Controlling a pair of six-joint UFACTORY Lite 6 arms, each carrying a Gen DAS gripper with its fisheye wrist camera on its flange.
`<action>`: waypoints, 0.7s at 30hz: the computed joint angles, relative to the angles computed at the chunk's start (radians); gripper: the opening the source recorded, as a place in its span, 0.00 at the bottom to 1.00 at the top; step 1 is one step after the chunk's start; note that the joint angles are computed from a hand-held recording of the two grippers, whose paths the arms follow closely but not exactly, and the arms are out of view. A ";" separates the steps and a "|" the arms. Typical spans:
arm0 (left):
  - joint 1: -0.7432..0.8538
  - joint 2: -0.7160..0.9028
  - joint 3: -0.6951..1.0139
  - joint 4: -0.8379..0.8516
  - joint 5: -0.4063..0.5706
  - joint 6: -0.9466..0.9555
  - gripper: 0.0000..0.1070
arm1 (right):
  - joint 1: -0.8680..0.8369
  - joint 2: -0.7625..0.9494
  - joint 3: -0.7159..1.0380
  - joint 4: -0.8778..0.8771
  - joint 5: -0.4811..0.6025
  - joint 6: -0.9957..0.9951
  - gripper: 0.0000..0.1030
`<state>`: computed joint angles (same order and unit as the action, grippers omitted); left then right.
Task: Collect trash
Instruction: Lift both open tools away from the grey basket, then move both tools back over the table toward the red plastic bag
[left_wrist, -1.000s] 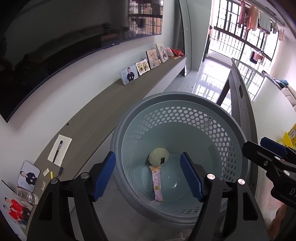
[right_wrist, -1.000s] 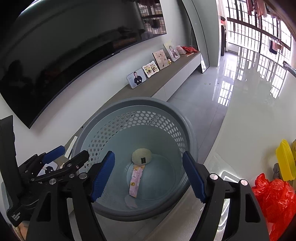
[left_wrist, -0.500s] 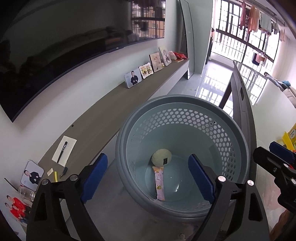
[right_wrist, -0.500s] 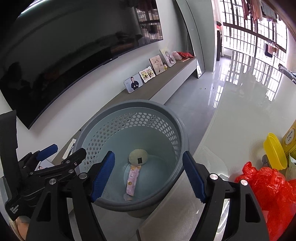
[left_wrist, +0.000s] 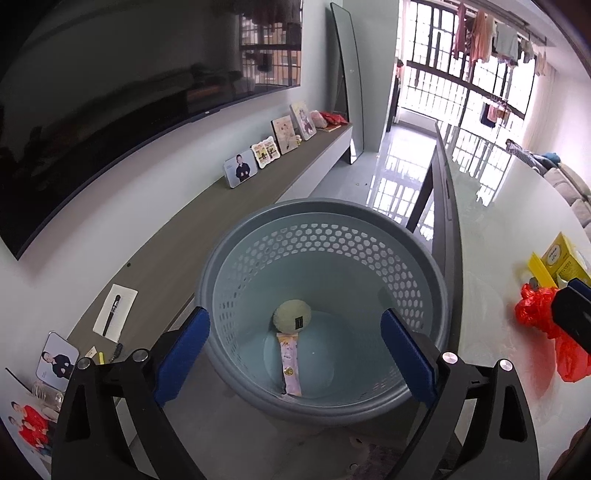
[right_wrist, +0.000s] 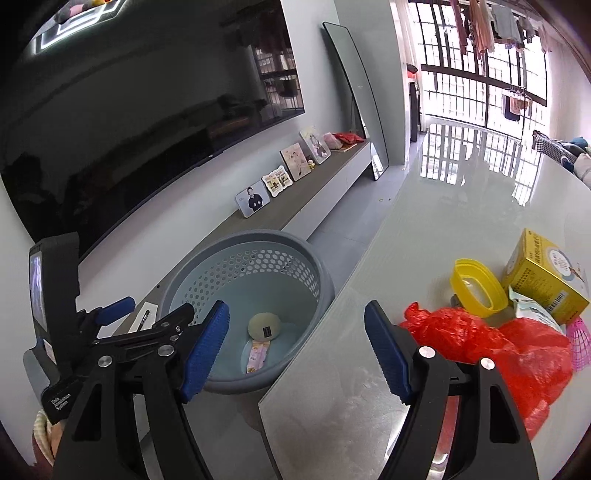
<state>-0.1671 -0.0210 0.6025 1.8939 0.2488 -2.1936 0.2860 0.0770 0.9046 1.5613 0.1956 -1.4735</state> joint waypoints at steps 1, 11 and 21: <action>-0.023 -0.005 0.000 -0.024 0.008 0.015 0.86 | -0.013 -0.029 -0.022 0.010 0.004 -0.014 0.72; -0.251 -0.021 0.046 -0.269 0.075 0.163 0.86 | -0.236 -0.321 -0.231 -0.097 0.111 0.022 0.73; -0.462 0.002 0.146 -0.458 0.177 0.262 0.87 | -0.626 -0.447 -0.308 -0.225 0.320 0.011 0.73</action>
<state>-0.6292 -0.0192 0.7483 1.4359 0.4263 -1.9318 -0.3399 -0.3696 0.5967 1.3359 0.5152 -1.4621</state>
